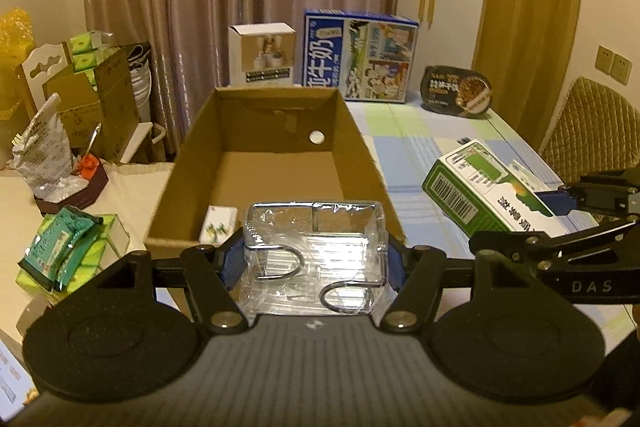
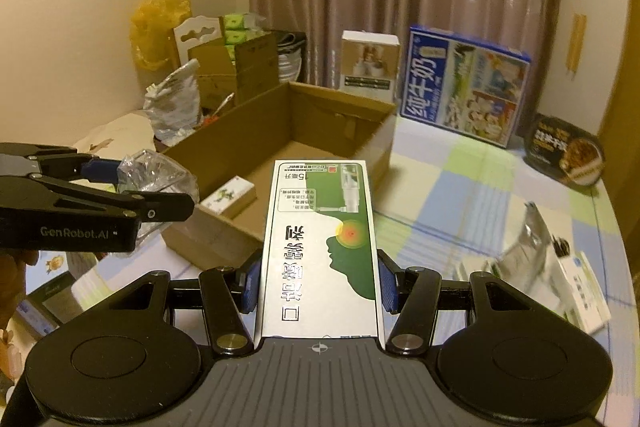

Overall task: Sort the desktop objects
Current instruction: 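Carry both items over the cardboard box and open both tools to release them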

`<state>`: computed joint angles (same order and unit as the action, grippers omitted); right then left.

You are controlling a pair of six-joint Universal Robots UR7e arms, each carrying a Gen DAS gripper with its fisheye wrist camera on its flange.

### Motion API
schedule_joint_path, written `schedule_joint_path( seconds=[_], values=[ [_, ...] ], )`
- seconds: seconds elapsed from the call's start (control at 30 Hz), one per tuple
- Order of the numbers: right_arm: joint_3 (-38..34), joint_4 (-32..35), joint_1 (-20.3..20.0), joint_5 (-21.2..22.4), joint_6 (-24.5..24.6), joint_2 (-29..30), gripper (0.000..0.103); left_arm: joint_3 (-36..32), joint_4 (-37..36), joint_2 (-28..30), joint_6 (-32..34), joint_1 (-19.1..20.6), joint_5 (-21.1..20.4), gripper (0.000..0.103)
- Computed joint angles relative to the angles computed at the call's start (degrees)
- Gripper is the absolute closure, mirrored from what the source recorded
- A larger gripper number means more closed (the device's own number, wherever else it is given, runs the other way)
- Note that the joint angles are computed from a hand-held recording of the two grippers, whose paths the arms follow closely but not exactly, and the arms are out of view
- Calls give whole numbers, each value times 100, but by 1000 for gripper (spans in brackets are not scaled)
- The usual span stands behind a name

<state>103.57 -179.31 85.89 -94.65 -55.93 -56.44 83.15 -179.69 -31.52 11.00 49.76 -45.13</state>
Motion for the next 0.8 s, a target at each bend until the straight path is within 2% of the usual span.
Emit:
schedule_joint_path(
  seconds=[0.23,0.53,0.8],
  values=[
    [-620,167,203,-24,157,544,50,-612,69,106,390,225,-98,41],
    [-1607,526,322,-78,390,1300,50,-1801,715,498,607,582,-431,41],
    [-2141,633,323,-182,415,1742,50,-2548,1284,927,711,834,-568,41]
  ],
)
